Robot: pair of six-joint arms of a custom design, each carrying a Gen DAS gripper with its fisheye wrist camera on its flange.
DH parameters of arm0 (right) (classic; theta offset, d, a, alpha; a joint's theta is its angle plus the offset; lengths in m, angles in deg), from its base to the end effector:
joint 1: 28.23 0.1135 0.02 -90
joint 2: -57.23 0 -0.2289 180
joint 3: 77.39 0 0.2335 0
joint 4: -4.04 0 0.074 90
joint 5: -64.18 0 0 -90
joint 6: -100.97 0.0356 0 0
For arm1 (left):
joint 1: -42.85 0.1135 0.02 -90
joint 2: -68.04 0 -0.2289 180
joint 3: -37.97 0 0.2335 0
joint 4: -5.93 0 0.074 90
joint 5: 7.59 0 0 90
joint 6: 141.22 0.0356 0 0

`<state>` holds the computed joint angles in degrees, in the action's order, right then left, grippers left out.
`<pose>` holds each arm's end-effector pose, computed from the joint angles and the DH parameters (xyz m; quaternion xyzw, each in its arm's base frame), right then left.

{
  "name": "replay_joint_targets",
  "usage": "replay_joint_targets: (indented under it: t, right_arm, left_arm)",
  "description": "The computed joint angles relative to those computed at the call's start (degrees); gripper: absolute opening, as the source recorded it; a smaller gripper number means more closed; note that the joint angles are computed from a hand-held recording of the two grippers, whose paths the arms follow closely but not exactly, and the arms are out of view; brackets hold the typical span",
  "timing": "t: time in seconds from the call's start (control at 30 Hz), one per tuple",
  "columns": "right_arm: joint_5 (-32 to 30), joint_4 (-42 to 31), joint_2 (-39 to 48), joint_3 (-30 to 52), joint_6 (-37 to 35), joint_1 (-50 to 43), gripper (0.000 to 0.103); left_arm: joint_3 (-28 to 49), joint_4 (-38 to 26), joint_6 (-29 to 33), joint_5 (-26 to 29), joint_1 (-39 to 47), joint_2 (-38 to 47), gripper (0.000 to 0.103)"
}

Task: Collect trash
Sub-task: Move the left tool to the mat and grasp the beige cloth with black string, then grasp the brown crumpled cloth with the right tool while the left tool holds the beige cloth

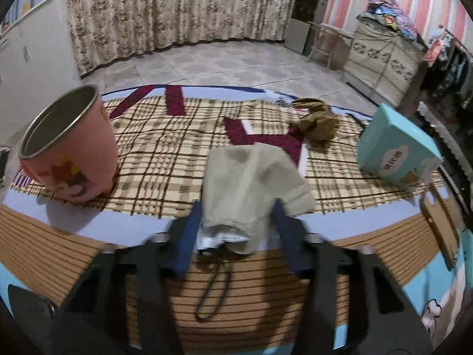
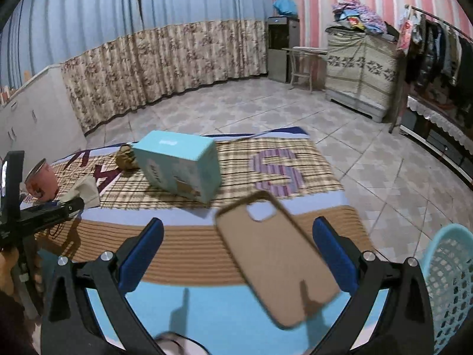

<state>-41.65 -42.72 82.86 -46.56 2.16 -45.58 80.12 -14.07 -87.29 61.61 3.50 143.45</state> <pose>0.1243 -0.0287 0.1619 0.0109 0.9050 0.0304 0.4242 0.1795 -0.1308 0.1210 -0.0302 0.9347 -0.0541 0.3500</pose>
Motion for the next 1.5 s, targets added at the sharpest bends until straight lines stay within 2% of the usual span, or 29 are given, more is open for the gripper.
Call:
replay_joint_targets:
  t: [0.07,0.13,0.23,0.4,0.53,0.67,0.73,0.8,0.93,1.0,1.17,1.2,1.27,1.33,1.43,1.5]
  right_arm:
    - [5.1,2.0,0.6,-0.6,5.0,7.9,0.098]
    - [9.9,4.2,0.9,-1.3,9.9,16.3,0.098]
    - [15.7,8.6,4.7,-1.7,15.3,26.8,0.098]
    - [26.9,20.4,18.0,0.2,22.1,43.7,0.098]
    - [32.0,29.9,33.3,5.1,24.1,51.4,0.097]
    - [34.5,35.0,45.5,11.5,23.7,53.9,0.096]
    - [34.3,35.8,50.6,15.0,23.4,53.7,0.088]
    - [34.6,35.5,55.5,18.5,24.2,53.5,0.086]
    - [34.6,35.3,63.4,24.6,24.6,52.4,0.082]
    - [35.0,34.3,66.9,27.9,24.3,52.0,0.080]
    - [33.5,31.9,71.4,33.0,23.6,50.0,0.068]
    - [33.3,31.5,71.5,33.3,23.5,49.8,0.061]
    - [32.9,31.0,72.0,33.8,23.4,49.4,0.058]
    - [32.7,31.0,71.8,33.7,23.1,49.2,0.045]
    - [32.5,32.0,71.0,32.8,22.7,48.9,0.035]
    - [32.6,33.2,69.7,31.1,22.4,49.4,0.035]
  left_arm:
    - [-1.3,0.4,0.6,-0.6,-0.7,-1.8,0.024]
    - [-1.5,-1.3,1.0,-3.1,-2.0,-3.3,0.022]
    - [-2.1,-8.2,1.0,-9.6,-5.4,-10.1,0.021]
    - [-5.0,-23.7,-1.7,-16.5,-9.5,-29.7,0.021]
    - [-7.1,-30.9,-0.3,-16.0,-6.1,-40.6,0.021]
    - [-9.1,-31.7,4.9,-11.1,2.0,-48.1,0.021]
    - [-9.3,-33.2,5.7,-11.5,3.5,-51.2,0.021]
    - [-9.9,-33.8,5.7,-11.8,3.4,-53.3,0.021]
    - [-11.1,-32.0,6.5,-7.9,5.9,-54.0,0.021]
    - [-11.1,-31.4,5.9,-9.1,4.5,-52.7,0.021]
    - [-11.2,-30.9,4.5,-10.7,2.8,-51.5,0.021]
    - [-11.1,-30.7,4.4,-10.8,2.7,-51.1,0.021]
    - [-10.8,-30.5,4.0,-11.2,2.4,-50.6,0.021]
    - [-11.0,-30.0,4.5,-10.7,3.0,-50.7,0.021]
    - [-11.2,-30.2,4.7,-10.4,3.5,-50.9,0.021]
    - [-11.2,-30.0,4.7,-10.0,3.7,-51.0,0.021]
